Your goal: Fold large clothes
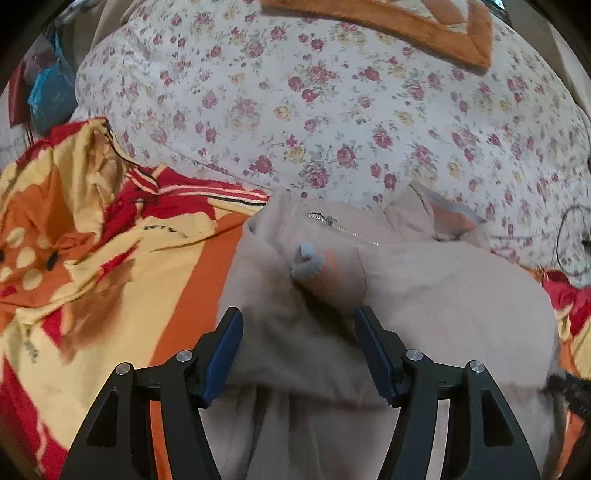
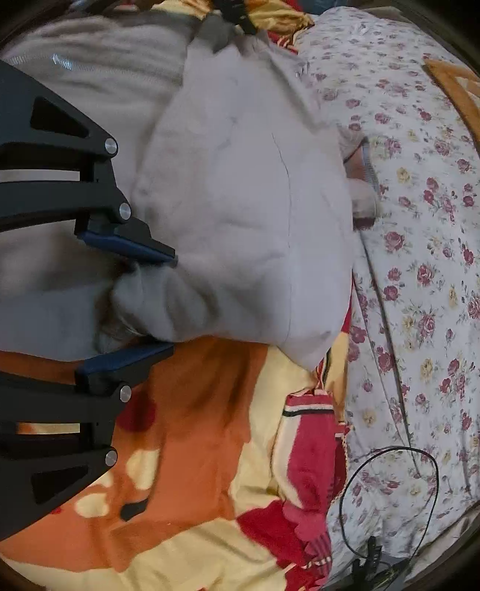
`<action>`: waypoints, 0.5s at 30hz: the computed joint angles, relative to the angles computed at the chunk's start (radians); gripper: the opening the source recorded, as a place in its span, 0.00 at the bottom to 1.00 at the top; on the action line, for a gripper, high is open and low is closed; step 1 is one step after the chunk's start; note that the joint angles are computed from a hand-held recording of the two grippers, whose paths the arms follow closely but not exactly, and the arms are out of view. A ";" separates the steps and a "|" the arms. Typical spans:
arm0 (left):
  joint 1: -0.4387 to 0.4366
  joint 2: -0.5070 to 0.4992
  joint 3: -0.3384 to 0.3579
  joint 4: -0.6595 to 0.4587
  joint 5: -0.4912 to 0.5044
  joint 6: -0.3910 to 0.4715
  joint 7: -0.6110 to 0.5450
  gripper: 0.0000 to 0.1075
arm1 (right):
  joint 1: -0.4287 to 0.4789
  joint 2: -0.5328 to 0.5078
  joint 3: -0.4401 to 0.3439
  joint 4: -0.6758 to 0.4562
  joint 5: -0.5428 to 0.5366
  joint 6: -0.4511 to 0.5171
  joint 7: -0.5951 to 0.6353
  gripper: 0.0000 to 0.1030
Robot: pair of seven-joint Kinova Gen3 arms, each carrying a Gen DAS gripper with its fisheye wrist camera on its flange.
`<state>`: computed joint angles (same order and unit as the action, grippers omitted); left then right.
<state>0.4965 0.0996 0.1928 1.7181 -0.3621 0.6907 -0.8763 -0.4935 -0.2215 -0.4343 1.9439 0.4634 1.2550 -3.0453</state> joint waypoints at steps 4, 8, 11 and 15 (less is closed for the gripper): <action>0.010 -0.080 0.023 0.035 -0.023 0.034 0.001 0.60 | -0.021 -0.037 -0.079 -0.028 0.006 0.072 -0.067 0.58; -0.019 -0.172 0.056 0.091 0.021 0.056 -0.047 0.62 | -0.043 -0.068 -0.135 -0.025 -0.043 0.102 -0.121 0.63; -0.042 -0.237 0.081 0.124 0.057 0.092 -0.099 0.62 | -0.051 -0.083 -0.181 -0.014 -0.067 0.115 -0.158 0.63; -0.063 -0.335 0.066 0.177 0.155 0.126 -0.206 0.65 | -0.046 -0.113 -0.240 0.006 -0.091 0.116 -0.217 0.68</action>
